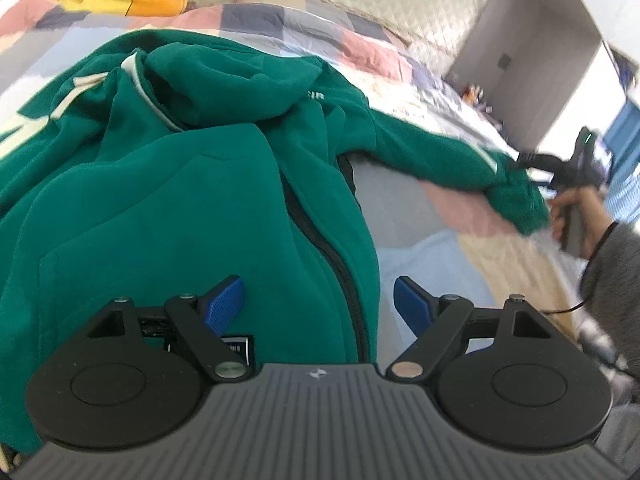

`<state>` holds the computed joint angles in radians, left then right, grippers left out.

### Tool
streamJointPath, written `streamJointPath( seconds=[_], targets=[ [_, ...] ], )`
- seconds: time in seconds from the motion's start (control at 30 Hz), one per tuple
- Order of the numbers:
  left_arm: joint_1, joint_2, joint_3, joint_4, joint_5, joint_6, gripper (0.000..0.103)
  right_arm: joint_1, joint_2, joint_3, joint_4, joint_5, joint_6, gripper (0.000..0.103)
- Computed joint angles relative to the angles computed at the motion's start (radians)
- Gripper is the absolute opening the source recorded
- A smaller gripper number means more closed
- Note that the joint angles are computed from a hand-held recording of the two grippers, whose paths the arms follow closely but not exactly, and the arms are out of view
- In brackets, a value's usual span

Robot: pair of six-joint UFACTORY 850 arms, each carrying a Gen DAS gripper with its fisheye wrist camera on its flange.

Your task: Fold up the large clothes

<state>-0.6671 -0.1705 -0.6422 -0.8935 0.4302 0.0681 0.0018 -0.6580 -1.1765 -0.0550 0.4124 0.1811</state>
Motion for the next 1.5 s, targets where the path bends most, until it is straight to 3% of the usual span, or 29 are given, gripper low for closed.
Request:
streamJointPath(
  seconds=[0.27, 0.37, 0.43, 0.53, 0.73, 0.93, 0.97, 1.1, 1.23, 1.4, 1.5],
  targets=[
    [-0.071, 0.038, 0.031, -0.053, 0.053, 0.066, 0.085, 0.040, 0.242, 0.272, -0.207, 0.067, 0.272, 0.061],
    [-0.089, 0.049, 0.042, 0.000, 0.061, 0.022, 0.085, 0.098, 0.343, 0.376, -0.147, 0.044, 0.260, 0.061],
    [-0.112, 0.048, 0.038, -0.072, 0.076, 0.089, 0.084, 0.148, 0.401, 0.431, -0.083, 0.011, 0.220, 0.061],
    [-0.156, 0.038, 0.033, -0.162, 0.116, 0.192, 0.084, 0.190, 0.478, 0.528, -0.196, 0.057, 0.408, 0.061],
    [-0.211, -0.030, -0.015, -0.329, 0.157, 0.412, 0.083, 0.237, 0.520, 0.639, -0.316, 0.169, 0.652, 0.061],
    [-0.258, -0.168, -0.120, -0.530, 0.301, 0.694, 0.083, 0.246, 0.469, 0.659, -0.334, 0.226, 0.655, 0.062],
    [-0.264, -0.190, -0.136, -0.554, 0.332, 0.731, 0.081, 0.241, 0.455, 0.657, -0.351, 0.241, 0.674, 0.062],
    [-0.248, -0.239, -0.181, -0.651, 0.385, 0.860, 0.048, 0.221, 0.393, 0.639, -0.409, 0.284, 0.755, 0.063],
    [-0.192, -0.148, -0.118, -0.596, 0.308, 0.715, 0.022, 0.182, 0.329, 0.611, -0.554, 0.357, 0.940, 0.064],
    [-0.081, 0.058, 0.039, -0.372, 0.195, 0.336, 0.018, 0.181, 0.263, 0.574, -0.721, 0.450, 1.064, 0.063],
    [-0.005, 0.146, 0.113, -0.271, 0.171, 0.155, 0.016, 0.192, 0.224, 0.546, -0.815, 0.496, 1.136, 0.063]
  ],
)
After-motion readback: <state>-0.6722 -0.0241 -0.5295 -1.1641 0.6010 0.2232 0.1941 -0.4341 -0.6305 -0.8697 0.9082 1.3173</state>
